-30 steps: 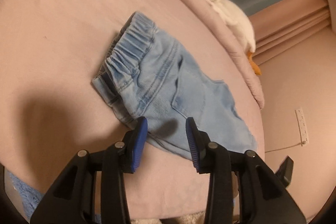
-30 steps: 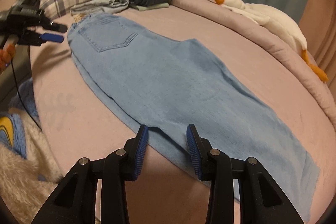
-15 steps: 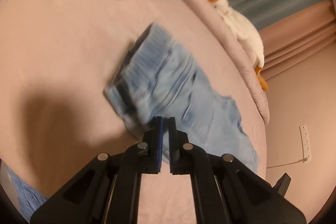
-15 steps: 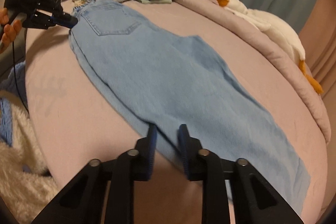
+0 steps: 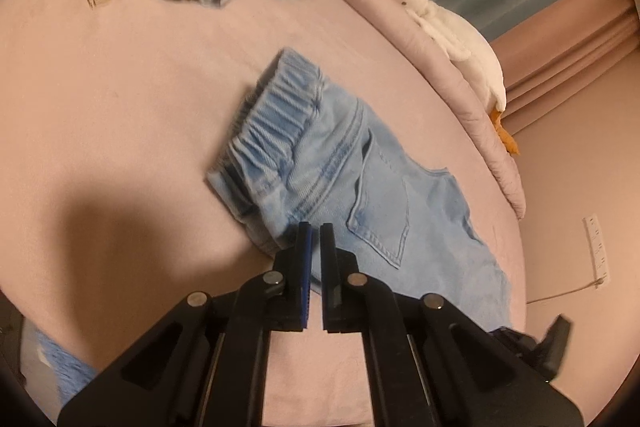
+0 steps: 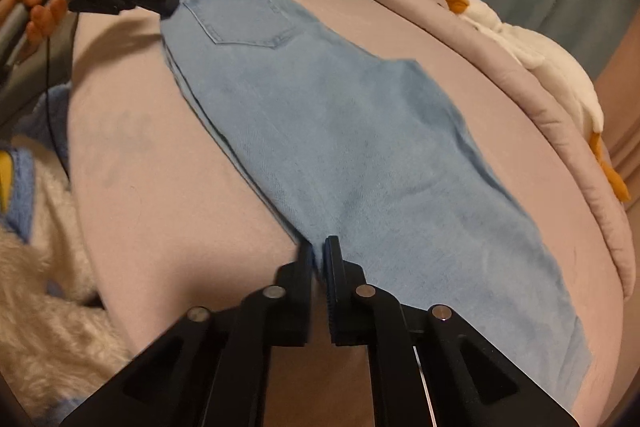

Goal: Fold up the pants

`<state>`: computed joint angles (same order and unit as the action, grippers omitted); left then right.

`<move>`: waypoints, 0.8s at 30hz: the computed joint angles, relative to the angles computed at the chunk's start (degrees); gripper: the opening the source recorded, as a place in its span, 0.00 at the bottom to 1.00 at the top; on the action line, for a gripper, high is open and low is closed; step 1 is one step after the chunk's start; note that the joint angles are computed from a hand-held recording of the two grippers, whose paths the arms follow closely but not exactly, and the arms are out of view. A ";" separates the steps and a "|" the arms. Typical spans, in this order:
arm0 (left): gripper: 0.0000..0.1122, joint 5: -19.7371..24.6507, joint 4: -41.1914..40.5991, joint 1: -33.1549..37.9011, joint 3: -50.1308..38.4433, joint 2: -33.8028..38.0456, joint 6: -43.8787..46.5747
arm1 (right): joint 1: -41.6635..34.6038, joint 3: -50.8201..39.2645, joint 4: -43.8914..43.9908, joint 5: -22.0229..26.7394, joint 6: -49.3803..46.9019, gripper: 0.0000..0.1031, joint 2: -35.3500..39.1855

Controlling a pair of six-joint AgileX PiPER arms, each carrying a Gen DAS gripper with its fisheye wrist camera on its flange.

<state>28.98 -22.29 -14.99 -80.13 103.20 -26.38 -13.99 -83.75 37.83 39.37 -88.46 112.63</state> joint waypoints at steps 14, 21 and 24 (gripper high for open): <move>0.36 9.22 11.10 -6.47 -17.16 10.47 -0.24 | 3.94 -10.19 -1.02 11.48 14.62 0.09 5.00; 0.36 12.31 12.22 -6.63 -18.70 11.91 0.48 | 2.30 -10.88 0.25 18.85 12.88 0.09 4.63; 0.37 13.36 15.25 -7.52 -20.37 12.07 -0.77 | -1.23 -21.07 4.62 25.59 19.47 0.11 9.27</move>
